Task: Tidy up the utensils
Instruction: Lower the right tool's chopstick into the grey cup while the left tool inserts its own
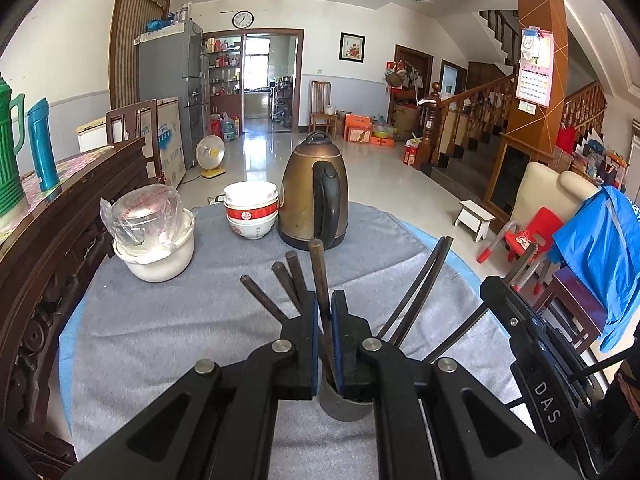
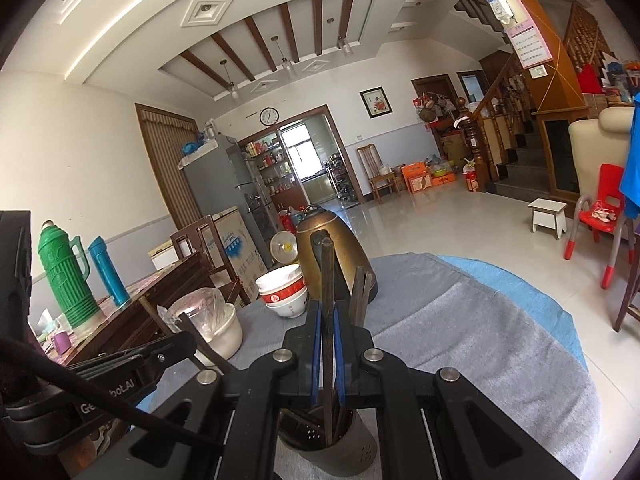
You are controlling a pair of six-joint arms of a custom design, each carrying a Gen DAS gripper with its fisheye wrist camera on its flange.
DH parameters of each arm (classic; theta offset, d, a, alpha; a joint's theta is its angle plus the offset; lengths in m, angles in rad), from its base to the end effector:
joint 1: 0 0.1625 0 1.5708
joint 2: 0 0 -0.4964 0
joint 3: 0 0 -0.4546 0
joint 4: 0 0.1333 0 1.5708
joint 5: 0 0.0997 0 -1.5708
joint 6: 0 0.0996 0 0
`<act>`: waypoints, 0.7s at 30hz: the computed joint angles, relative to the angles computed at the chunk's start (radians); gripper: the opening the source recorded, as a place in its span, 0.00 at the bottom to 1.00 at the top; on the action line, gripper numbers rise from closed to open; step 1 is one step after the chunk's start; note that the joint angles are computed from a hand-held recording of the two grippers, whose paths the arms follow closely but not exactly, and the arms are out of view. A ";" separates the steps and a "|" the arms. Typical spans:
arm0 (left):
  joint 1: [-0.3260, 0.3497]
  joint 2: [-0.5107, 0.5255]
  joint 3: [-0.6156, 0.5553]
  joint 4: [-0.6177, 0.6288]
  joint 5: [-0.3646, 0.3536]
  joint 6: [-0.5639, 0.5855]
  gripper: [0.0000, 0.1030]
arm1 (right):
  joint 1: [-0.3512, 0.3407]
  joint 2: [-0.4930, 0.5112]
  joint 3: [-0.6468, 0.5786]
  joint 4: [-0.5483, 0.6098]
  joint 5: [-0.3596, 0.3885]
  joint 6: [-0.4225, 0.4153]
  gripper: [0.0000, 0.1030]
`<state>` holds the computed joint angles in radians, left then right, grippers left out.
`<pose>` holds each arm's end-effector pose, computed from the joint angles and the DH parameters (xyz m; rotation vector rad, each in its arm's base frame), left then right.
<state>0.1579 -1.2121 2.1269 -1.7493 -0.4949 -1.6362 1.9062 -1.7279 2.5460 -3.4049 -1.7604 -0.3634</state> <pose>-0.4528 -0.2958 0.1651 0.2457 2.1354 -1.2111 0.2295 -0.3105 0.3542 0.7570 -2.4776 1.4367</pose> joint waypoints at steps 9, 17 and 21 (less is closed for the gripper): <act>-0.006 -0.012 0.009 0.027 -0.016 -0.029 0.09 | -0.001 -0.003 0.007 0.009 0.006 -0.007 0.07; -0.009 -0.018 0.017 0.033 -0.029 -0.040 0.09 | -0.009 -0.006 0.007 0.023 0.019 0.004 0.09; -0.011 -0.016 0.010 0.074 -0.034 -0.069 0.11 | -0.010 -0.009 0.008 0.030 0.023 0.011 0.09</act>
<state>0.1469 -1.2286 2.1370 -1.6755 -0.5293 -1.7051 1.8962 -1.7364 2.5543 -3.3753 -1.7373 -0.3520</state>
